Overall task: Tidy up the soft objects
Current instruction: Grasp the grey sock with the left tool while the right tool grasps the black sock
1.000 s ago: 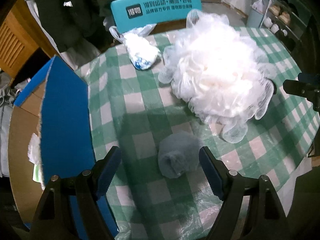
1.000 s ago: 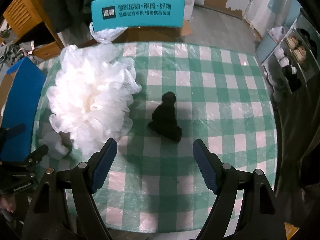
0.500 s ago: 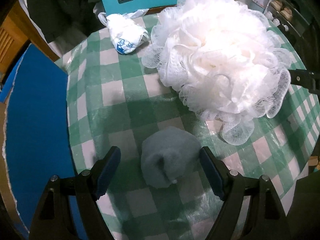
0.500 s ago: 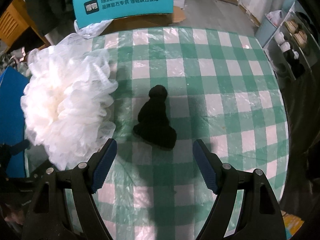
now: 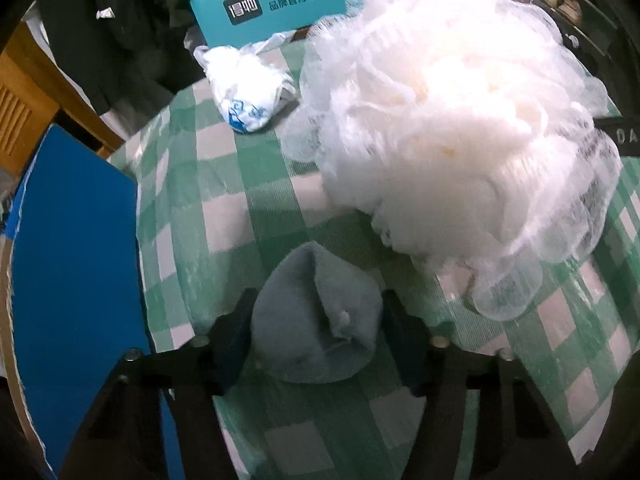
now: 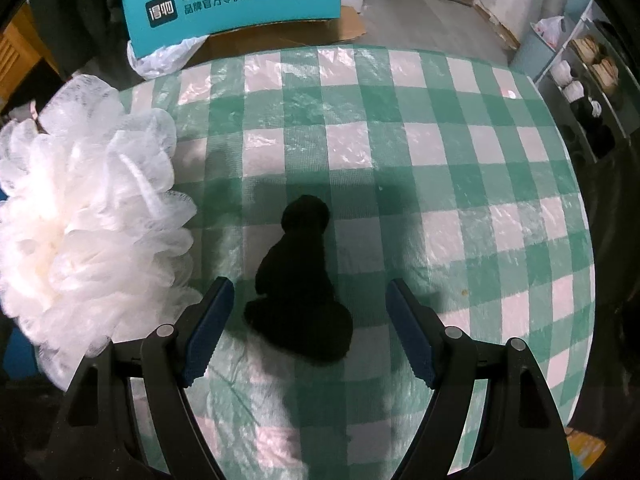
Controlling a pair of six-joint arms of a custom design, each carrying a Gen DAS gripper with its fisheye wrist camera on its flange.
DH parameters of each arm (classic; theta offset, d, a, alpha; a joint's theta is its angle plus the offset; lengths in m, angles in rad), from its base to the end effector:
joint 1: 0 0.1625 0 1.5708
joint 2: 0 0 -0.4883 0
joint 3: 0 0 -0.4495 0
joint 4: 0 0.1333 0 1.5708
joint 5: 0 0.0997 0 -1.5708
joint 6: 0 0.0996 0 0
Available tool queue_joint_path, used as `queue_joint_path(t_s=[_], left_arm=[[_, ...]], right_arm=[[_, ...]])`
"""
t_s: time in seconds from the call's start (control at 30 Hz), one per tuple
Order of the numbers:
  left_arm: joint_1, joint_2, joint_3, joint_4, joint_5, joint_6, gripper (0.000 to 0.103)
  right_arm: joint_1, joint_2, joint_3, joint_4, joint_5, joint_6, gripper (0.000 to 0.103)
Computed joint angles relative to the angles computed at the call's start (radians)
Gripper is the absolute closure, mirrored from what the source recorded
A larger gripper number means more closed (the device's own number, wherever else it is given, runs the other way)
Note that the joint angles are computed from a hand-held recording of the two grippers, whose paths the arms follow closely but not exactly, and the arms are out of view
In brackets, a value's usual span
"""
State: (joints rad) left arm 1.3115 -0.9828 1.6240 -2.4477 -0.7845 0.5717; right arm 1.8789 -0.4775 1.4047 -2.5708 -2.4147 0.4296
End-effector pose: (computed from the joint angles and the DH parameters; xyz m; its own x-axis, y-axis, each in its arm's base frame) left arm 0.0061 -0.7718 0.2548 -0.4750 0.5265 -0.7051 0.6021 0.7788 0.1760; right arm 0.3010 -0.7518 -0.0314 -0.7167 0.2597 0.6472 -0.0043 0.9264 -0.3765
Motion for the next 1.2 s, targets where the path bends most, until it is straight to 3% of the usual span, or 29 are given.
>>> queue_joint_path(t_s=[0.2,0.23,0.3,0.47,0.8,1.2], left_arm=[[0.016,0.015,-0.056,0.036,-0.051,-0.049,0.065],[0.02,0.016,-0.064,0.044,-0.059,-0.057,0.067],[0.025,0.018,-0.082,0.067,-0.077,-0.079,0.069],[0.037,0.025,-0.119,0.116,-0.111,-0.129,0.074],[0.017,-0.023,-0.081,0.066,-0.13,-0.112,0.074],[-0.013,-0.084,-0.035,0.011,-0.13,-0.086,0.074]], right_arm=[[-0.007,0.025,-0.029,0.031,-0.024,-0.021,0.028],[-0.008,0.026,-0.031,0.041,-0.028,-0.017,0.031],[-0.014,0.027,-0.037,0.066,-0.014,-0.007,0.05],[-0.013,0.017,-0.024,0.069,-0.009,0.011,0.061],[0.021,-0.016,0.005,0.058,-0.029,0.037,0.063],[0.092,-0.036,0.025,0.022,-0.068,-0.01,0.063]])
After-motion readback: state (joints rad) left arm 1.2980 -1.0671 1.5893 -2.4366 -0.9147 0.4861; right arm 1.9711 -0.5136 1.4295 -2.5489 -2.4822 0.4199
